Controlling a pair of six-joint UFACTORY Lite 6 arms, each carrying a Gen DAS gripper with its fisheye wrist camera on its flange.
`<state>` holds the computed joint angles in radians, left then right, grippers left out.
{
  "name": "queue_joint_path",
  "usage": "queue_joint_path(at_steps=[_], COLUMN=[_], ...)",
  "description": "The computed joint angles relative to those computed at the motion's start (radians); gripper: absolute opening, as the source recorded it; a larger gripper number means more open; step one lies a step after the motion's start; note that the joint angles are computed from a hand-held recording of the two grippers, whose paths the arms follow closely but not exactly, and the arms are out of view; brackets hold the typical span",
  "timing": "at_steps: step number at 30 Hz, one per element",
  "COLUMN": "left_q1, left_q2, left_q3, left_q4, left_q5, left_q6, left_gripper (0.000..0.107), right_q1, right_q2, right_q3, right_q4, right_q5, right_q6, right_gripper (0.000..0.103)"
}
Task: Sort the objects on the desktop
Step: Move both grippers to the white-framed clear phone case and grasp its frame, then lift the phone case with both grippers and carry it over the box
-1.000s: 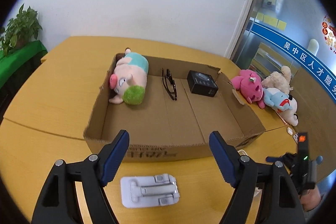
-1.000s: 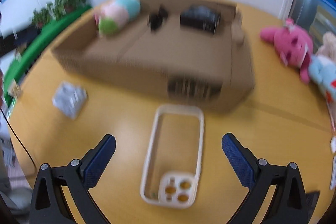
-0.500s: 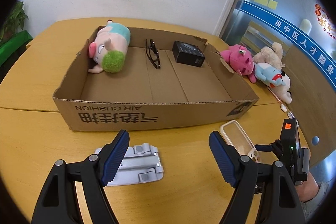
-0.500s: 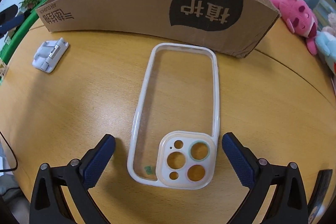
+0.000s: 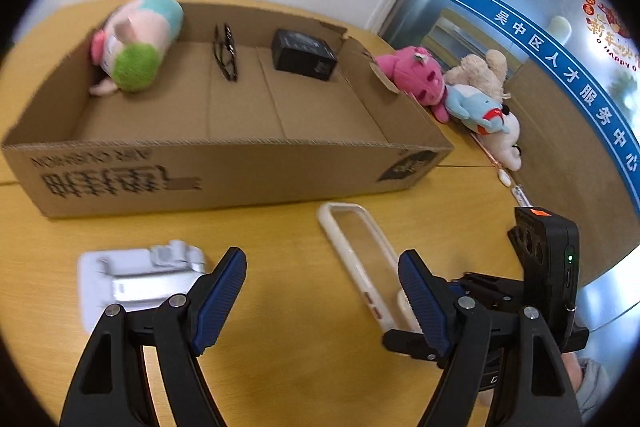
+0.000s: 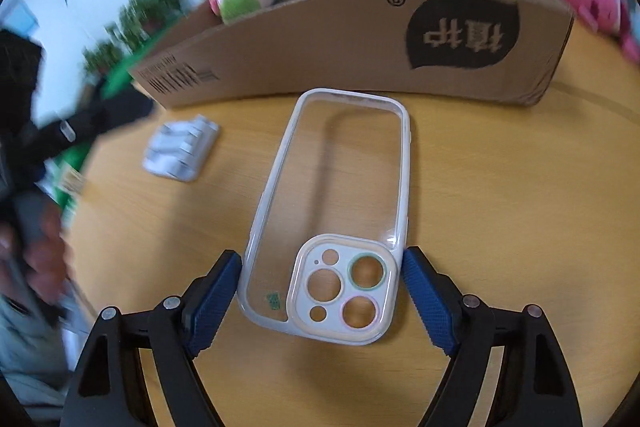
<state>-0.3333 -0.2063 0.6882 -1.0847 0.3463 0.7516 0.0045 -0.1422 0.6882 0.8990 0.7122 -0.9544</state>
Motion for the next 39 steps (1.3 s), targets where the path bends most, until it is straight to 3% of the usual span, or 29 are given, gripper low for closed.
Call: queue_joint_path(at_steps=[6,8,10,12,13,22,27,39], left_q1=[-0.017,-0.031,-0.054,-0.066,-0.049,-0.061,-0.097,-0.236], left_q2=[0.158,0.188,0.207,0.214,0.217,0.165,0.228,0.443], left_q3=[0.063,0.08,0.102,0.108,0.107,0.114,0.169,0.362], left_q4=[-0.203,-0.223,-0.139,-0.084,-0.119,0.005,-0.026,-0.248], left_q5=[0.061,0.064,0.032,0.015,0.041,0.049,0.05,0.078], left_q6=[0.146,0.157,0.071,0.027,0.059,-0.141,-0.152,-0.011], left_gripper=[0.074,0.058,0.046,0.021,0.019,0.012,0.013,0.013], right_q1=[-0.042,-0.025,0.012,0.036,0.036,0.094,0.102,-0.285], right_q2=[0.018,0.011,-0.002,0.004,0.007,0.018,-0.035,-0.23], right_q3=[-0.002,-0.014,-0.044,-0.048,-0.05,-0.022,-0.029,-0.113], right_q4=[0.092,0.109,0.142,0.157,0.172,0.158,0.088,-0.117], right_q5=[0.109,0.117,0.095,0.084,0.094,0.114,0.07,0.185], right_q6=[-0.073,-0.079,-0.095,-0.1,-0.113,-0.097,-0.012,-0.03], right_gripper=[0.081,0.081,0.082,0.082,0.082,0.084,0.097,0.098])
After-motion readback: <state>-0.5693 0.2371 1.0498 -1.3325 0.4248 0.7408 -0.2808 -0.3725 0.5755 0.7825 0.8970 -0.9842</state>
